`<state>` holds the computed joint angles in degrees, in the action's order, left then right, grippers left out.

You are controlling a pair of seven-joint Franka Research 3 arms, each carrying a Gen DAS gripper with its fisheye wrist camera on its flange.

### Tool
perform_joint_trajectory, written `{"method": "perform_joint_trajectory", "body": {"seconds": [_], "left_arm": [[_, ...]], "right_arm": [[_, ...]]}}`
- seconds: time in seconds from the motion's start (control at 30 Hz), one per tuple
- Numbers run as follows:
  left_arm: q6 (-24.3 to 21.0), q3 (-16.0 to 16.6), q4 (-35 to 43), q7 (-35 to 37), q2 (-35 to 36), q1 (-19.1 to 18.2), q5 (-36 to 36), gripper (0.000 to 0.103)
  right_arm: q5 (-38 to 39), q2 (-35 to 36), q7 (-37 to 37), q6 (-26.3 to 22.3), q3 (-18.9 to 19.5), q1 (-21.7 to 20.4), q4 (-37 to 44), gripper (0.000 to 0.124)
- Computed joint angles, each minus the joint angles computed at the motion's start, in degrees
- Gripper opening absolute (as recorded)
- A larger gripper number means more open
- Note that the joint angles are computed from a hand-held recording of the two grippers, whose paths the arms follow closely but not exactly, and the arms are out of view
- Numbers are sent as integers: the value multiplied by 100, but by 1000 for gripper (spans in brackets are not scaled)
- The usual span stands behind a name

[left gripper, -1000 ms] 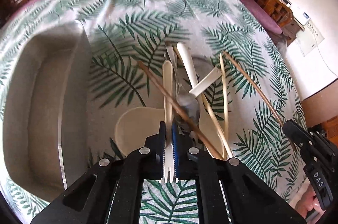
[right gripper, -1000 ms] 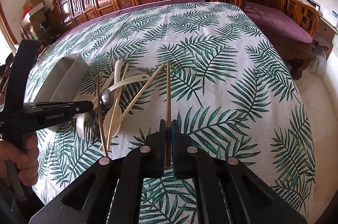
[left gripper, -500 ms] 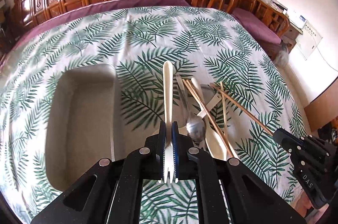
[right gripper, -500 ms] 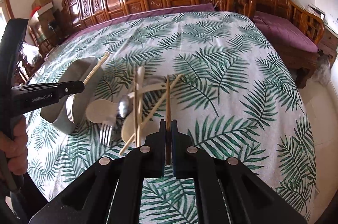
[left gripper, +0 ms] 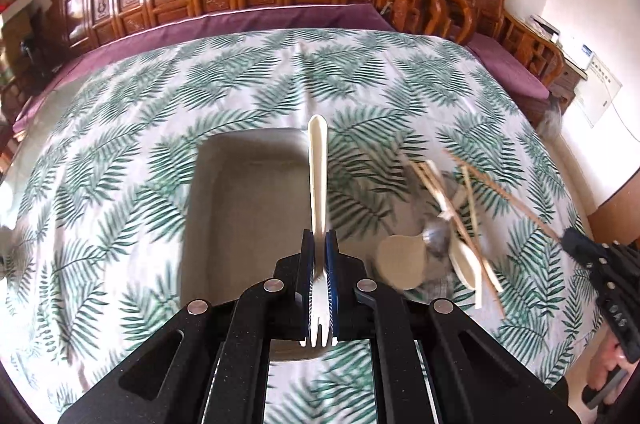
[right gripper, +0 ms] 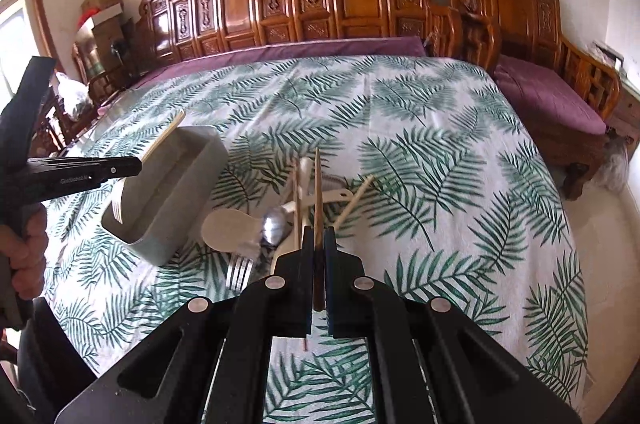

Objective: Organize utensils
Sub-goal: 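Carry the fork into the grey tray and open the left tool while the right tool carries the chopstick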

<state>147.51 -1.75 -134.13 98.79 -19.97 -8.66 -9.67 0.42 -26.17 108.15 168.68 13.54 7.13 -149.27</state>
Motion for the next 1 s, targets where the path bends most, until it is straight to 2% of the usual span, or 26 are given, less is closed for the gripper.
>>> {"method": "perform_joint_trajectory", "body": {"seconds": [0.23,0.43,0.5,0.57,0.83,1.0], "left_arm": [[-36,128,-13,123,46,228,115,5],[-60,176,63,235,167,322,10,6],[-78,190,87,247,196,354,-38,16],[-60,273,63,432,183,334,-216,19],[-23,511,-164,1054,-155,371,-606,21],[44,654,-297,1388,-392,408,-638,22]], "right_arm": [[-176,64,168,23,307,54,283,5],[-472,409,558,-13,640,54,707,5],[-672,593,749,-69,751,22,910,5],[-918,764,962,-113,830,4,1088,5],[-1884,1566,1787,-432,848,230,1846,5],[-2622,2202,2337,-834,800,452,2512,5]]}}
